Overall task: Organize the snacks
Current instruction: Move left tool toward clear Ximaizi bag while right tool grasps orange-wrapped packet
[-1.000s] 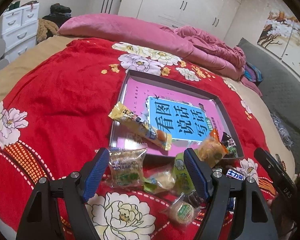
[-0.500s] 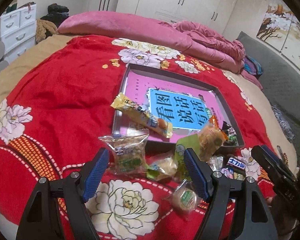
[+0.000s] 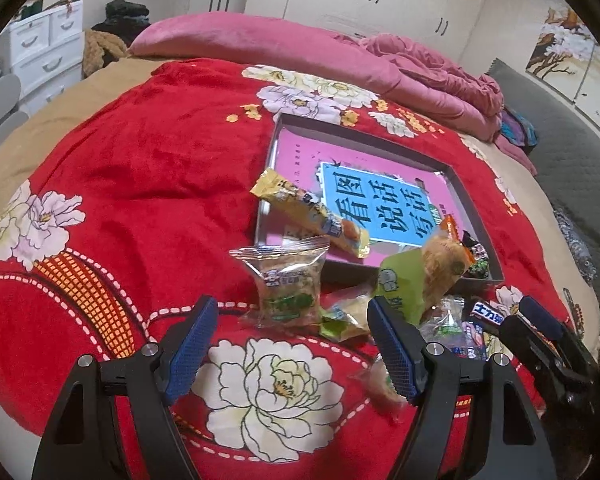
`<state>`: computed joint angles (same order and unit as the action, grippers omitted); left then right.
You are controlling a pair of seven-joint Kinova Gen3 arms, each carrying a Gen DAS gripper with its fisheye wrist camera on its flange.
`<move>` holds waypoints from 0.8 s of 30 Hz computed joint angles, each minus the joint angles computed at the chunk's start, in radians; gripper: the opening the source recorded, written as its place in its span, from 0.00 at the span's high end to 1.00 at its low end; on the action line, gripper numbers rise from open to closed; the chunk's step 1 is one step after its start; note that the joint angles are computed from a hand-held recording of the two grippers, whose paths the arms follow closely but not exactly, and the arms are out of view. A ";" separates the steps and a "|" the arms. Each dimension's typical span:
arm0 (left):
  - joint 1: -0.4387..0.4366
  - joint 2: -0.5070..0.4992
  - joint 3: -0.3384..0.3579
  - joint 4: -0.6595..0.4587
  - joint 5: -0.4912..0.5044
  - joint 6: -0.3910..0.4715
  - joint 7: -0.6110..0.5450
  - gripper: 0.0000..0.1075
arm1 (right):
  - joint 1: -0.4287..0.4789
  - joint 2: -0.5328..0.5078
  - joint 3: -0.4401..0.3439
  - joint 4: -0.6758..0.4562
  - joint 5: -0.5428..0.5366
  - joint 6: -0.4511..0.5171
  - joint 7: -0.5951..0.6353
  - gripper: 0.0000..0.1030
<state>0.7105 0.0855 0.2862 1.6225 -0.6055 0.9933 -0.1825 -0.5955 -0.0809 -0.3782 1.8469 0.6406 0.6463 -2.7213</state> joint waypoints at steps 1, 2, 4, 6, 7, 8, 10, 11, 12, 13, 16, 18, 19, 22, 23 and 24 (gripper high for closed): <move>-0.003 0.001 -0.001 0.001 0.008 -0.002 -0.005 0.27 | -0.002 0.003 -0.001 -0.002 -0.001 0.000 0.004 0.13; -0.007 0.000 -0.003 0.003 0.018 -0.007 -0.011 0.27 | -0.005 0.007 0.000 -0.005 -0.007 -0.002 0.014 0.13; -0.024 -0.004 -0.010 0.013 0.050 -0.030 -0.025 0.27 | -0.011 0.013 0.000 -0.008 -0.011 -0.004 0.017 0.13; -0.042 -0.007 -0.017 0.023 0.083 -0.046 -0.035 0.27 | -0.016 0.020 0.004 -0.015 -0.019 0.000 0.023 0.13; -0.049 -0.010 -0.020 0.028 0.094 -0.055 -0.037 0.27 | -0.019 0.024 0.007 -0.017 -0.022 0.002 0.024 0.13; -0.057 -0.012 -0.022 0.034 0.106 -0.064 -0.041 0.27 | -0.022 0.027 0.010 -0.019 -0.027 0.000 0.026 0.13; -0.070 -0.010 -0.024 0.036 0.126 -0.072 -0.053 0.27 | -0.026 0.032 0.018 -0.021 -0.038 -0.007 0.030 0.13; -0.074 -0.007 -0.024 0.036 0.134 -0.075 -0.059 0.27 | -0.028 0.036 0.021 -0.023 -0.043 -0.008 0.032 0.13; -0.079 -0.005 -0.025 0.035 0.146 -0.080 -0.070 0.27 | -0.030 0.040 0.023 -0.025 -0.043 -0.007 0.031 0.13; -0.085 -0.002 -0.027 0.034 0.161 -0.085 -0.083 0.27 | -0.033 0.043 0.025 -0.027 -0.043 -0.007 0.029 0.13; -0.100 0.004 -0.034 0.036 0.204 -0.106 -0.113 0.27 | -0.042 0.053 0.033 -0.035 -0.046 -0.005 0.034 0.13; -0.115 0.004 -0.042 0.044 0.242 -0.129 -0.130 0.27 | -0.048 0.057 0.037 -0.039 -0.045 -0.003 0.039 0.13; -0.119 0.004 -0.045 0.048 0.250 -0.137 -0.131 0.27 | -0.051 0.059 0.039 -0.041 -0.045 -0.001 0.039 0.13; -0.126 0.006 -0.051 0.055 0.259 -0.159 -0.121 0.27 | -0.056 0.062 0.046 -0.042 -0.046 -0.001 0.040 0.13; -0.126 0.008 -0.052 0.055 0.257 -0.163 -0.117 0.27 | -0.056 0.063 0.049 -0.042 -0.047 -0.002 0.037 0.13; -0.125 0.011 -0.053 0.055 0.255 -0.167 -0.113 0.27 | -0.056 0.062 0.051 -0.042 -0.050 -0.004 0.034 0.13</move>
